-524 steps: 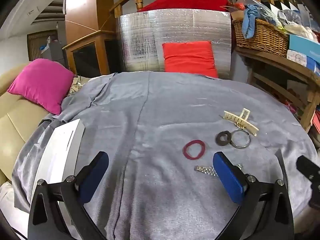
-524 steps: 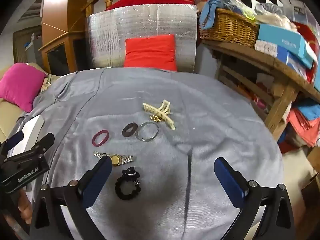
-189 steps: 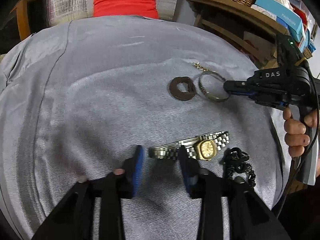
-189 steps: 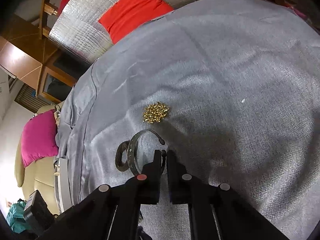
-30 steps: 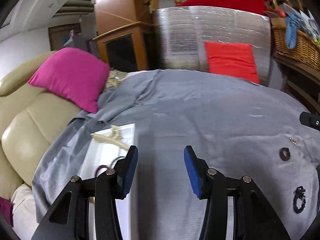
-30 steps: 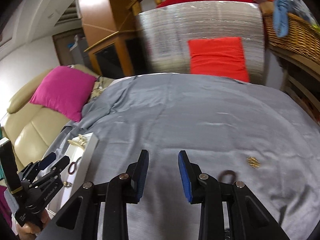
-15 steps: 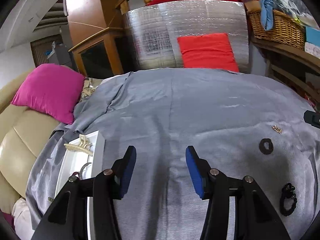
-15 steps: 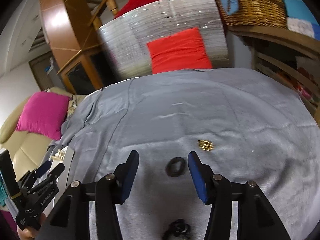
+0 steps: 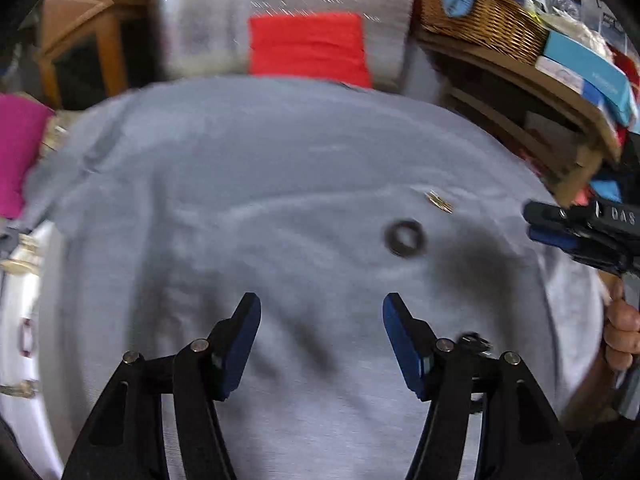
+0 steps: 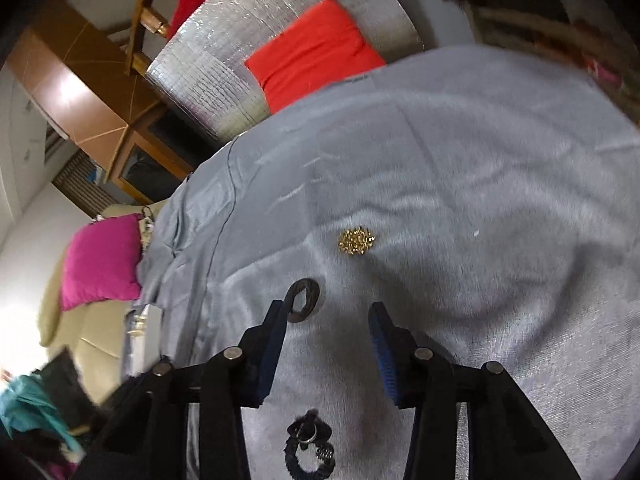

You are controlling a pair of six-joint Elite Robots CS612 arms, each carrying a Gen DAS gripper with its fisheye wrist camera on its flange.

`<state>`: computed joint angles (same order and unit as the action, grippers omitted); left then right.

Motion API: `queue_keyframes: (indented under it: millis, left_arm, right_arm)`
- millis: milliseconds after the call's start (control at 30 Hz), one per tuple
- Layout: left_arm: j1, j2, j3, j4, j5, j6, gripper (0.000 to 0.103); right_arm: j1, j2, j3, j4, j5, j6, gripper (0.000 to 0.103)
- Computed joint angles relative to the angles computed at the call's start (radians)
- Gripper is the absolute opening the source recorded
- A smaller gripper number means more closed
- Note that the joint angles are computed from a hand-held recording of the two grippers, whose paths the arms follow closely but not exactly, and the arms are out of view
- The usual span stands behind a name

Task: Organize jewelry
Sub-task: 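Grasp the black beaded bracelet with the left tool while the right tool grasps the dark brown ring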

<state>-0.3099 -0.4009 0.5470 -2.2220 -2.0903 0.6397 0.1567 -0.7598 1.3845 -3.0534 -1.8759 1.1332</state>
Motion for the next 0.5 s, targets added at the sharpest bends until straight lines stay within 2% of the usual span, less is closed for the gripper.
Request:
queue_keyframes:
  millis: [100, 200, 233, 333, 500]
  left_arm:
    - [-0.009, -0.021, 0.037, 0.063, -0.026, 0.068, 0.064]
    - [-0.016, -0.056, 0.107, 0.062, -0.046, 0.149, 0.064]
    - [-0.019, -0.066, 0.127, 0.055, -0.046, 0.171, 0.063]
    - [-0.028, -0.097, 0.191, 0.037, -0.035, 0.241, 0.053]
    - [-0.033, -0.113, 0.211, 0.113, -0.022, 0.332, 0.05]
  right_arm:
    - [-0.008, -0.005, 0.025, -0.04, 0.043, 0.004, 0.046]
    - [-0.018, -0.008, 0.043, -0.064, 0.111, 0.004, 0.046]
    - [-0.019, -0.007, 0.042, -0.059, 0.118, 0.0, 0.046]
    - [-0.022, -0.009, 0.048, -0.049, 0.142, -0.013, 0.046]
    - [-0.024, -0.016, 0.06, -0.031, 0.149, -0.016, 0.046]
